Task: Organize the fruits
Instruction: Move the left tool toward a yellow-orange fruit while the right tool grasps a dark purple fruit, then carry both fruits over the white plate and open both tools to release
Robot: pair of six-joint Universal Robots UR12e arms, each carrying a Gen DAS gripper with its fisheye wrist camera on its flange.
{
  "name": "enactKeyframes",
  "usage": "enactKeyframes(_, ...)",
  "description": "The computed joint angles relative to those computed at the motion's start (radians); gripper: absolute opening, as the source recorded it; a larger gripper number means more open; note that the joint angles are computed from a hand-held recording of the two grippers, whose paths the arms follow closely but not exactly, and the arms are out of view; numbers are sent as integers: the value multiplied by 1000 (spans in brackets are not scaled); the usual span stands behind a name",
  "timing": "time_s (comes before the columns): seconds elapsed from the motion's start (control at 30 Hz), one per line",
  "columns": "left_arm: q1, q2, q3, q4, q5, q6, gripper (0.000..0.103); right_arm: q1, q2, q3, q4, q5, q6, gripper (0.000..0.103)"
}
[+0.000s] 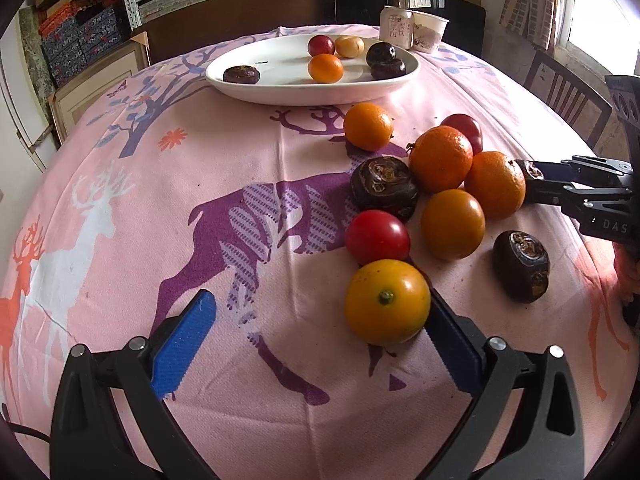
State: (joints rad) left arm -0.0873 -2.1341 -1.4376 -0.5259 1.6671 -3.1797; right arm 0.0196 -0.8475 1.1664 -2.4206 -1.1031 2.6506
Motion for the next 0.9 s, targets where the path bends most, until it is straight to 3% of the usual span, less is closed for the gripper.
enactKeyframes(0.17, -15, -2, -5, 63, 35, 21, 99, -2, 2, -4, 8, 8, 3, 43)
enactKeyframes(0.27, -10, 5, -18, 92, 6, 13, 98, -2, 1, -2, 8, 8, 4, 43)
enactKeyframes(0.33, 0, 12, -32, 115, -50, -3, 94, -2, 2, -3, 8, 8, 3, 43)
enactKeyframes(0.37, 3, 15, -36, 122, -76, -11, 90, -2, 2, -3, 8, 8, 3, 43)
enactKeyframes(0.43, 7, 15, -36, 116, -121, -15, 67, -2, 1, -2, 8, 8, 4, 43)
enactKeyframes(0.47, 6, 12, -30, 102, -132, -8, 64, -2, 1, -2, 8, 8, 4, 43)
enactKeyframes(0.6, -9, 1, -6, 55, -107, 37, 37, -2, 1, -1, 7, 8, 3, 43)
enactKeyframes(0.77, -19, 2, -9, 71, -86, 54, 35, -5, 1, 0, -5, 15, 22, 42)
enactKeyframes(0.9, 1, 13, -12, 104, -116, 20, 35, -21, 1, 1, -41, 64, 89, 42)
